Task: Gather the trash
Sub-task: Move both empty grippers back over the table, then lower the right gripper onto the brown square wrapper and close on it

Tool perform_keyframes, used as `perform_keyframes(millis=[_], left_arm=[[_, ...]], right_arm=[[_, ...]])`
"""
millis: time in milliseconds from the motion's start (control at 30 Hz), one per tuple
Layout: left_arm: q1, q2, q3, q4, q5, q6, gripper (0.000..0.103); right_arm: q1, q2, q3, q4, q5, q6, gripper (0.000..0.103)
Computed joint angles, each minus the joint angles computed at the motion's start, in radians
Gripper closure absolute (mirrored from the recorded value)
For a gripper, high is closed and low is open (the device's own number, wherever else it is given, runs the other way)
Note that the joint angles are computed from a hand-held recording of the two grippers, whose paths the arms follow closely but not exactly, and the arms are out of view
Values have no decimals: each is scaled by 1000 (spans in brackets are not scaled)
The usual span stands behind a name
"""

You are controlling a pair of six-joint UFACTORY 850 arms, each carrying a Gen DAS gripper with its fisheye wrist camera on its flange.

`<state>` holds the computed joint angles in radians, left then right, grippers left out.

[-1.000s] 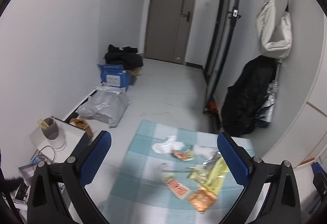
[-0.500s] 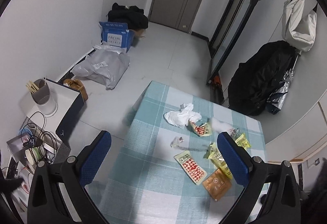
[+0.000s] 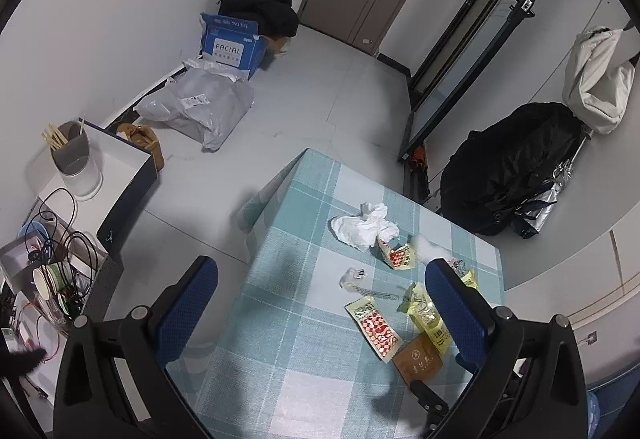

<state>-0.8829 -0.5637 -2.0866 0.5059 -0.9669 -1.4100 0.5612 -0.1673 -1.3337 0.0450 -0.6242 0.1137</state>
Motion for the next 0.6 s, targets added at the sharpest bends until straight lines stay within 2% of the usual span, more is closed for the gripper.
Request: perform_keyframes(millis=[133,167,300,367,600], left_arm=[[10,12,26,-16,11,-5,1],[13,18,37,-23,16,-7,1],[21,29,61,-42,19,-11,1],[24,30,65,-56,16,-7,1],[25,39,79,-57,12,-12,1]], right_arm=[[21,-35,-22,-76,-38,21,26],[22,-41,-24,-80,-43,23,26],[36,-39,-14,-130,-10,46,27],[37,-35,-7,-129,7,45,33],[50,-35,-8,-116,12,-1,41]])
